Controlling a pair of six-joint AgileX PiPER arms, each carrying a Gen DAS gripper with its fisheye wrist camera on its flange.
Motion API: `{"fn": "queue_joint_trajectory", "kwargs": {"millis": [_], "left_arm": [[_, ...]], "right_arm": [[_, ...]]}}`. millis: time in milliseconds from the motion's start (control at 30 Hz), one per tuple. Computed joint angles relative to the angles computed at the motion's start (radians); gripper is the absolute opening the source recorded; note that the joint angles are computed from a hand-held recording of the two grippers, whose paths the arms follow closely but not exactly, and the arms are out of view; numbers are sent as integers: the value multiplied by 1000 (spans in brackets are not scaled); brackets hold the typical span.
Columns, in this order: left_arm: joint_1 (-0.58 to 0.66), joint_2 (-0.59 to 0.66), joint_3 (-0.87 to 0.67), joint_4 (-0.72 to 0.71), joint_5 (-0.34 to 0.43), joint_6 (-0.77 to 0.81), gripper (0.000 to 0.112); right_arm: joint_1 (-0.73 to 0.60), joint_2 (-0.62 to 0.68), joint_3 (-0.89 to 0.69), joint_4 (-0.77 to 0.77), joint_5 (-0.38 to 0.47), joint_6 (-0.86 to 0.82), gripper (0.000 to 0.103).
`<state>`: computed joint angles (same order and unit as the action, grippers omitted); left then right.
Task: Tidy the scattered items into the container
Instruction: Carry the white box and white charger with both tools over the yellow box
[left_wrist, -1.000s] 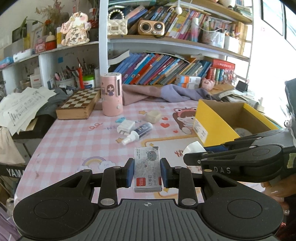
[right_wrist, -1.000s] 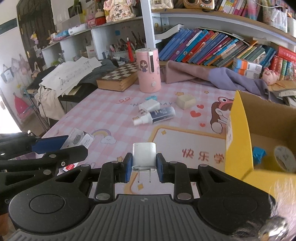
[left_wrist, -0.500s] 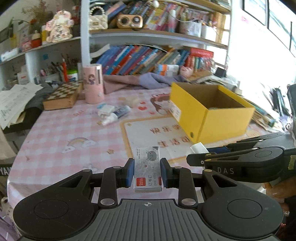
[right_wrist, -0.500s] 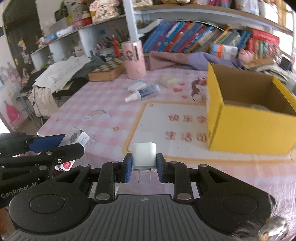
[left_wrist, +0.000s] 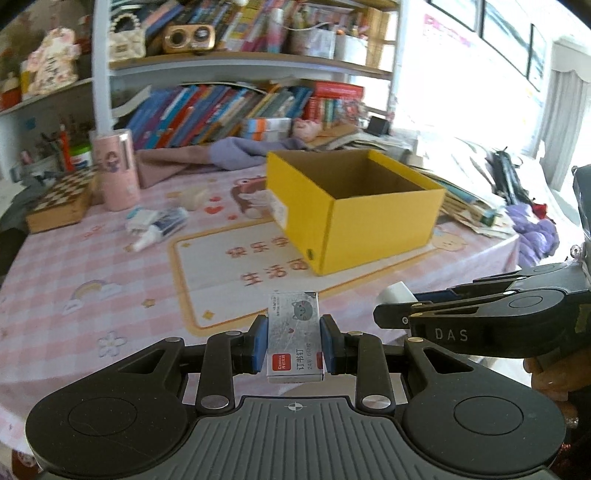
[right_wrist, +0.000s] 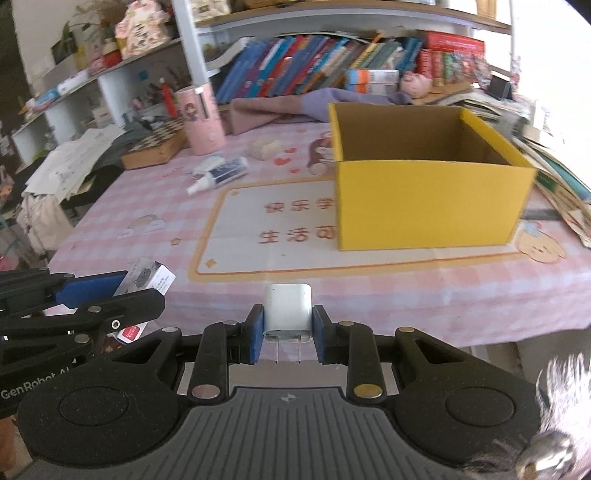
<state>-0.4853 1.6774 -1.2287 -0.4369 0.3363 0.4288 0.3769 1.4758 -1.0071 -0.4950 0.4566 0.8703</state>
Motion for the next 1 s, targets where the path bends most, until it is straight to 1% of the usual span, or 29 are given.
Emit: {"fn": "queue_joint_trajectory", "kwargs": {"millis": [233,533,767,1000], "left_arm": [[-27,43,-52,-93,36,112,28],[-75,120,-155,-129,82,170,28],[-111,170,-231,-107,100,161,28],[-133,223,-318,-71,110,125,28]], "right_arm": [[-21,-63,56,-67,46,102,25],[-73,-122,110,-83,70,129,25],[-136,-159,143,-88,67,140,25],[-208,-162,141,-48,35,68,25]]}}
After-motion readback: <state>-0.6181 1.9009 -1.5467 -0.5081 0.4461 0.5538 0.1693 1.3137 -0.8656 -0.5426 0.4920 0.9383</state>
